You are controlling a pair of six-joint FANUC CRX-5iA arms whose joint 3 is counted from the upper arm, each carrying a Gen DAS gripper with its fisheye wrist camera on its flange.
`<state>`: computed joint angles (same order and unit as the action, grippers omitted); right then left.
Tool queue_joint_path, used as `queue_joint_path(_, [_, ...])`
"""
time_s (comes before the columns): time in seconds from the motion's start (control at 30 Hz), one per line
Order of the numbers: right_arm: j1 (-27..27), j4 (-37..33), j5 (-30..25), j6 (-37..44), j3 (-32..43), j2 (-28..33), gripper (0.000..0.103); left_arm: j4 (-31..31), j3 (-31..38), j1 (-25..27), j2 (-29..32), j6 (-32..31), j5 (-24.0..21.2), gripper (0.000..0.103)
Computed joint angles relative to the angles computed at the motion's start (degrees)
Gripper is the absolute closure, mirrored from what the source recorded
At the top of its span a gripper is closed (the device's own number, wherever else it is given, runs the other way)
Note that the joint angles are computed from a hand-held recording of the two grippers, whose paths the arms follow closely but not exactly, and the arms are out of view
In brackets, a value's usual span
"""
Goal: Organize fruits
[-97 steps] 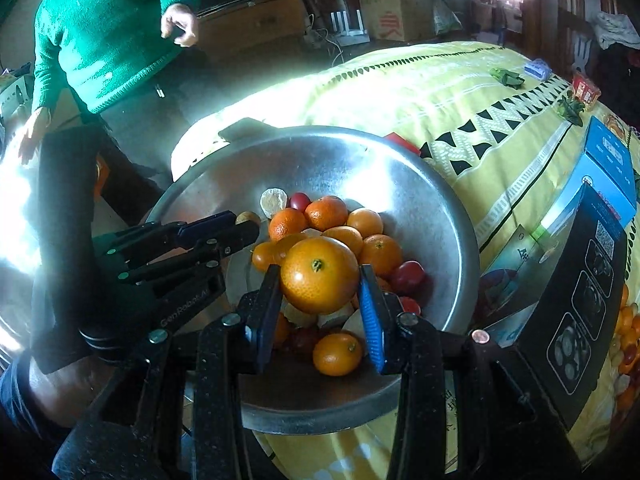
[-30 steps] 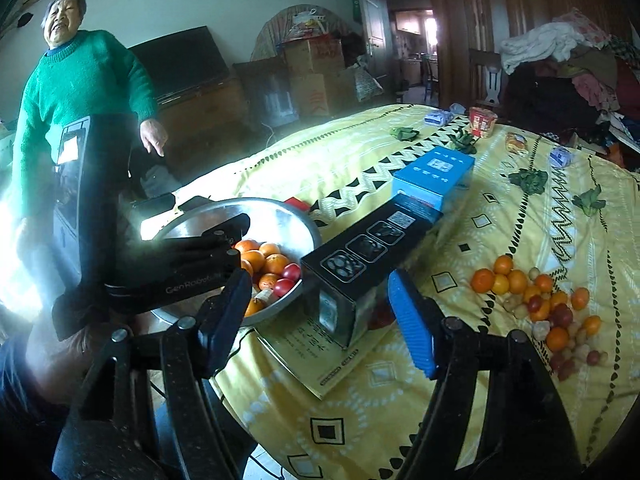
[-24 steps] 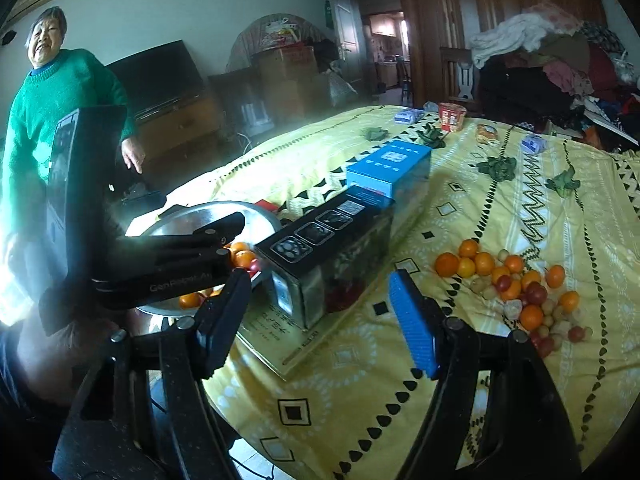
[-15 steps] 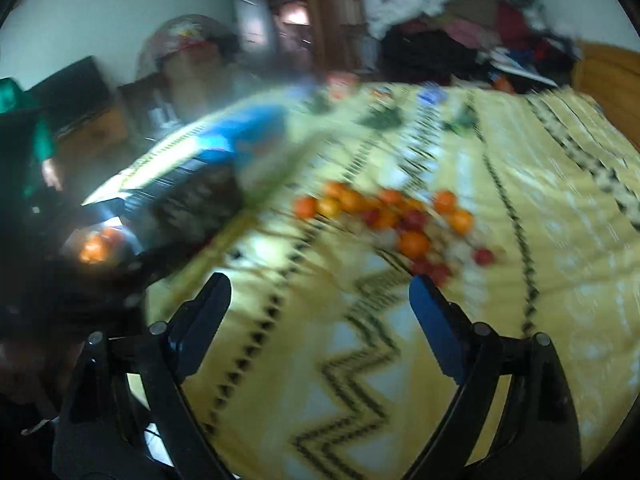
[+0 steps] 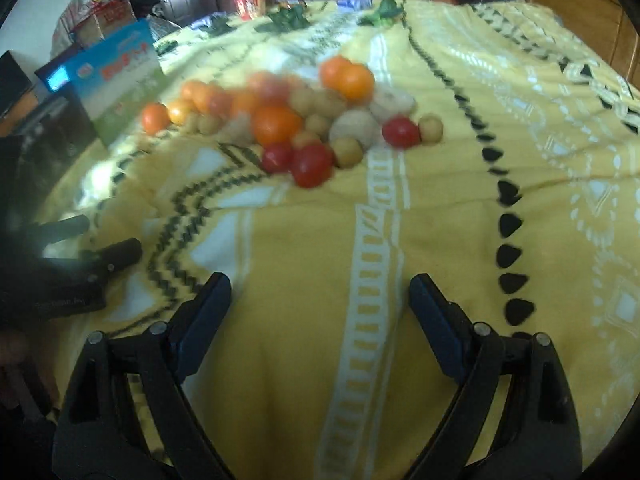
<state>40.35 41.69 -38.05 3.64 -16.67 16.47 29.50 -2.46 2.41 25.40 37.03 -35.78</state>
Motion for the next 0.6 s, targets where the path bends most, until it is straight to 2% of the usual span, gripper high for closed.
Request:
queue_joint_path(0.07, [-0.18, 0.86, 1.49, 0.19, -0.61, 0.25, 0.0, 3.85, -2.46, 0.06, -0.55, -3.33, 2.06, 0.0])
queue_joint_path(0.13, [-0.1, 1.25, 0.78, 0.75, -0.28, 0.87, 0.0, 7.87, -4.66, 0.3, -1.14, -6.59, 3.2, 0.0])
queue_joint_path(0.27, [-0.39, 3.18, 1.96, -1.36, -1.6, 0.55, 0.0, 9.73, -5.86, 0.12, -1.48, -8.34, 4.64, 0.0])
queue_joint_path(0.6, [-0.44, 3.65, 1.86, -1.58, -1.2, 1.07, 0.0, 11.51, -6.25, 0.18, -1.31, -9.89, 4.85, 0.0])
